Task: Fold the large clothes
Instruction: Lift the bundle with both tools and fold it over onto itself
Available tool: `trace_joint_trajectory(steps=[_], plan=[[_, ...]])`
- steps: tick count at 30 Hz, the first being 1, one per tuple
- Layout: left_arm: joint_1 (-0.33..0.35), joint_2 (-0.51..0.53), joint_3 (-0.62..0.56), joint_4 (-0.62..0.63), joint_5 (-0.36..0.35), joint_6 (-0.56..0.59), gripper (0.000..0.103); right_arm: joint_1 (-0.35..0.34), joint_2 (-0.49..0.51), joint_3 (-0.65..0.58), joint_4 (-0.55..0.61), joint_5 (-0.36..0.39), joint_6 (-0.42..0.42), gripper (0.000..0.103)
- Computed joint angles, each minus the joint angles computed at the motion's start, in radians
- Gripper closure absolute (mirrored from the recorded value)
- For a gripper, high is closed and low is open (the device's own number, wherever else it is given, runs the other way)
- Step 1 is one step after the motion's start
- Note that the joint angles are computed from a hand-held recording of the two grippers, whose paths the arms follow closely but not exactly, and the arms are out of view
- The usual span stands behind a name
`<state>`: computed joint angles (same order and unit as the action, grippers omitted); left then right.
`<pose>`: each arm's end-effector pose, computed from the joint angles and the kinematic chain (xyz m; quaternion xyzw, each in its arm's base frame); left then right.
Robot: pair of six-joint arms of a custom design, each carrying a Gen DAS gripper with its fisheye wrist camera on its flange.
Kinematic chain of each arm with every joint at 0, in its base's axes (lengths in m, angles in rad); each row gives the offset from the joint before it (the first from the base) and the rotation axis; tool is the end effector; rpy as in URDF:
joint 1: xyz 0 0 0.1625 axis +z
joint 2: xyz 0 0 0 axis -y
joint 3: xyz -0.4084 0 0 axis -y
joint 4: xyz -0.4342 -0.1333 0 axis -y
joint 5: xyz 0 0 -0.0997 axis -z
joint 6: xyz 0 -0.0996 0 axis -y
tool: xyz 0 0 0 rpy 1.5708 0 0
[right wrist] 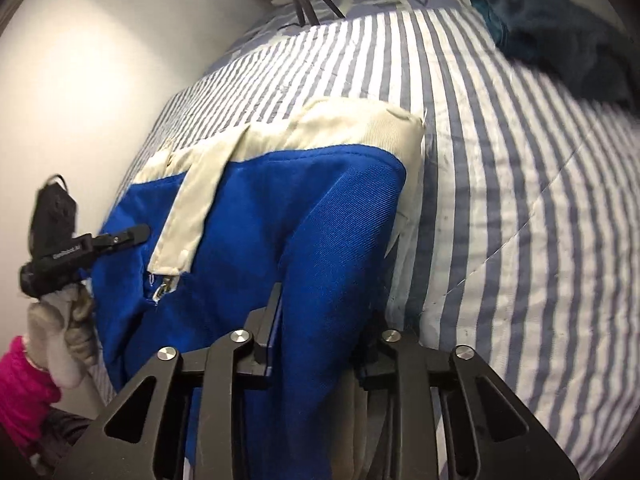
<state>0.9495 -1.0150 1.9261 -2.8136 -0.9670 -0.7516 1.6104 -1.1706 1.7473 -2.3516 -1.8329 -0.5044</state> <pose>-0.1964 -0.6005 0.1213 -0.1103 0.9365 -0.3078 0.1269 0.1328 -0.6355 0.2279 0.2521 -0.9536 0.0683 0.1498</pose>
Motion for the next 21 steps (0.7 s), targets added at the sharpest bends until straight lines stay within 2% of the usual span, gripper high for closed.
trace_joint_trajectory(steps=[4, 10, 12, 21], plan=[[-0.066, -0.004, -0.001, 0.023, 0.062, 0.064, 0.067, 0.051, -0.026, 0.041, -0.069, -0.083, -0.071, 0.08], [-0.139, -0.013, 0.01, 0.003, 0.065, 0.114, 0.068, 0.116, -0.102, 0.116, -0.136, -0.156, -0.137, 0.081], [-0.16, -0.01, 0.009, 0.0, 0.067, 0.132, 0.069, 0.138, -0.144, 0.154, -0.172, -0.194, -0.185, 0.081], [-0.204, 0.065, -0.073, -0.041, 0.049, 0.21, 0.069, 0.134, -0.277, 0.213, -0.243, -0.22, -0.298, 0.082]])
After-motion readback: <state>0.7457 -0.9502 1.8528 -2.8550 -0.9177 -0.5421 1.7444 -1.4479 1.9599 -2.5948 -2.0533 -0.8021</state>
